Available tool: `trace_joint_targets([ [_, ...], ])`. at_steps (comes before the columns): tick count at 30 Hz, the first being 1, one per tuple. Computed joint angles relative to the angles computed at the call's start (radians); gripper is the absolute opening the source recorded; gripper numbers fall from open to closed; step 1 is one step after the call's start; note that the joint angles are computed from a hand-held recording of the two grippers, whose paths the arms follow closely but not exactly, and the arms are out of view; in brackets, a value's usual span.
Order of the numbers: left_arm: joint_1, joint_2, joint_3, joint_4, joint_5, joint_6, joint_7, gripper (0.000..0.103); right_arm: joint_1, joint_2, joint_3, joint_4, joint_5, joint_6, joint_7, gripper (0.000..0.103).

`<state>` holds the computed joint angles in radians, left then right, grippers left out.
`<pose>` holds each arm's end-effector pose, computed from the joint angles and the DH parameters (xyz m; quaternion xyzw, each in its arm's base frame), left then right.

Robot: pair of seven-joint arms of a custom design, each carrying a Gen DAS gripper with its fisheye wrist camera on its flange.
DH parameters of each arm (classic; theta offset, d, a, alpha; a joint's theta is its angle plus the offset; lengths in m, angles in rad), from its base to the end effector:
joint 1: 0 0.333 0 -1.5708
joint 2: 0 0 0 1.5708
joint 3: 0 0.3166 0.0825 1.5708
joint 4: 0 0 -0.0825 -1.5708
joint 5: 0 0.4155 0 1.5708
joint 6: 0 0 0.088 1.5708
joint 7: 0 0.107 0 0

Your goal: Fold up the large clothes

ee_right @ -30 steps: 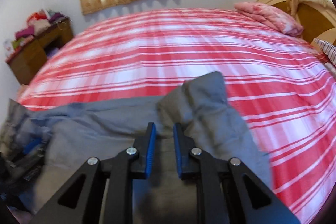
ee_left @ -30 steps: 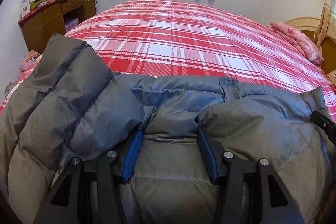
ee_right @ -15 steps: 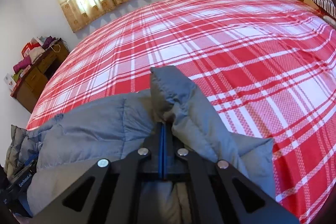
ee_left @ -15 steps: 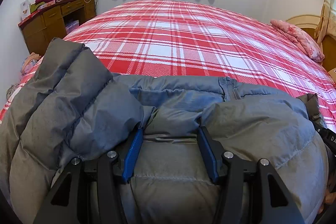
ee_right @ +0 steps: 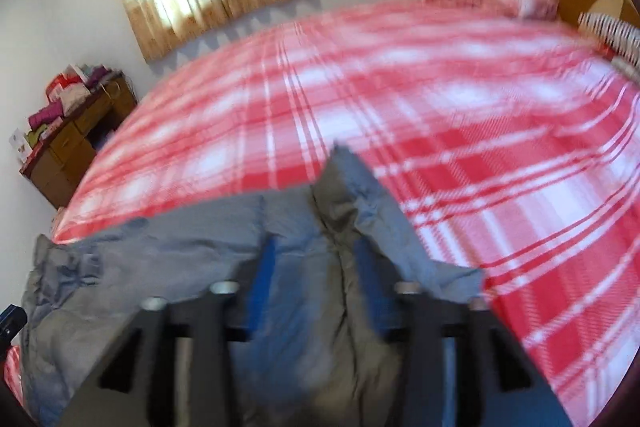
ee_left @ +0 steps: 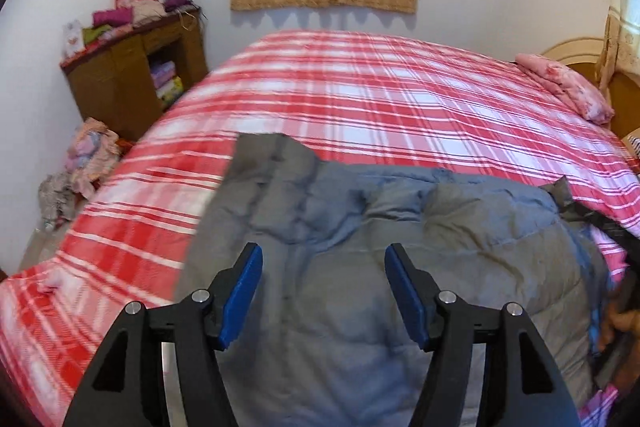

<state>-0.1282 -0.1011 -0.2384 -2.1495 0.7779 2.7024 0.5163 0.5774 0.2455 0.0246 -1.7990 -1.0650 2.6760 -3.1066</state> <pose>0.5392 -0.2361 0.4962 -0.6717 0.6234 -0.2713 0.2943 0.5554 0.4126 0.4557 -0.5744 0.6869 -0.2532 0.3662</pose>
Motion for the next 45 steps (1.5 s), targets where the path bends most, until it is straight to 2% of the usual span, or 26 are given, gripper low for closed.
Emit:
trace_joint_targets([
  [3, 0.004, -0.011, -0.014, 0.003, 0.078, -0.049, -0.050, 0.064, 0.019, -0.031, 0.025, -0.004, -0.018, 0.025, -0.022, 0.053],
  [5, 0.003, -0.021, -0.012, -0.003, 0.090, -0.061, -0.064, 0.064, 0.028, -0.019, 0.048, 0.018, 0.004, 0.073, -0.073, 0.046],
  [7, 0.003, -0.035, -0.006, -0.020, 0.067, -0.036, -0.063, 0.064, 0.047, 0.020, 0.067, 0.069, 0.048, 0.085, -0.166, 0.036],
  [10, 0.013, -0.050, -0.021, -0.030, 0.106, -0.057, -0.097, 0.065, 0.083, 0.095, 0.072, 0.147, 0.117, 0.096, -0.278, 0.035],
  [18, 0.014, -0.059, -0.045, -0.040, 0.201, -0.101, -0.159, 0.065, 0.159, 0.255, 0.026, 0.271, 0.269, 0.019, -0.412, 0.034],
  [21, 0.003, -0.037, -0.037, -0.032, 0.191, -0.114, -0.143, 0.065, 0.210, 0.277, -0.038, 0.275, 0.242, 0.025, -0.395, 0.033],
  [23, -0.001, -0.029, -0.029, -0.034, 0.185, -0.114, -0.149, 0.065, 0.211, 0.278, -0.041, 0.274, 0.273, 0.025, -0.419, 0.034],
  [27, -0.004, -0.022, -0.016, -0.045, 0.163, -0.119, -0.169, 0.065, 0.210, 0.271, -0.057, 0.250, 0.311, 0.079, -0.428, 0.034],
  [29, 0.000, -0.043, -0.003, -0.076, 0.137, -0.082, -0.178, 0.065, 0.215, 0.267, -0.068, 0.239, 0.319, 0.100, -0.424, 0.034],
  [31, 0.022, -0.090, 0.016, -0.141, 0.109, 0.014, -0.223, 0.065, 0.220, 0.268, -0.076, 0.239, 0.324, 0.107, -0.426, 0.034],
  [34, 0.067, -0.140, 0.023, -0.219, 0.048, 0.099, -0.260, 0.065, 0.229, 0.267, -0.086, 0.237, 0.326, 0.112, -0.423, 0.034],
  [38, 0.079, -0.155, 0.038, -0.258, -0.107, 0.124, -0.161, 0.065, 0.233, 0.268, -0.092, 0.237, 0.328, 0.117, -0.424, 0.034],
  [43, 0.131, -0.220, -0.004, -0.336, -0.169, 0.202, -0.147, 0.065, 0.233, 0.265, -0.097, 0.228, 0.334, 0.134, -0.422, 0.034],
  [45, 0.119, -0.198, 0.001, -0.333, -0.231, 0.205, -0.083, 0.065, 0.234, 0.264, -0.099, 0.225, 0.334, 0.135, -0.423, 0.034],
])
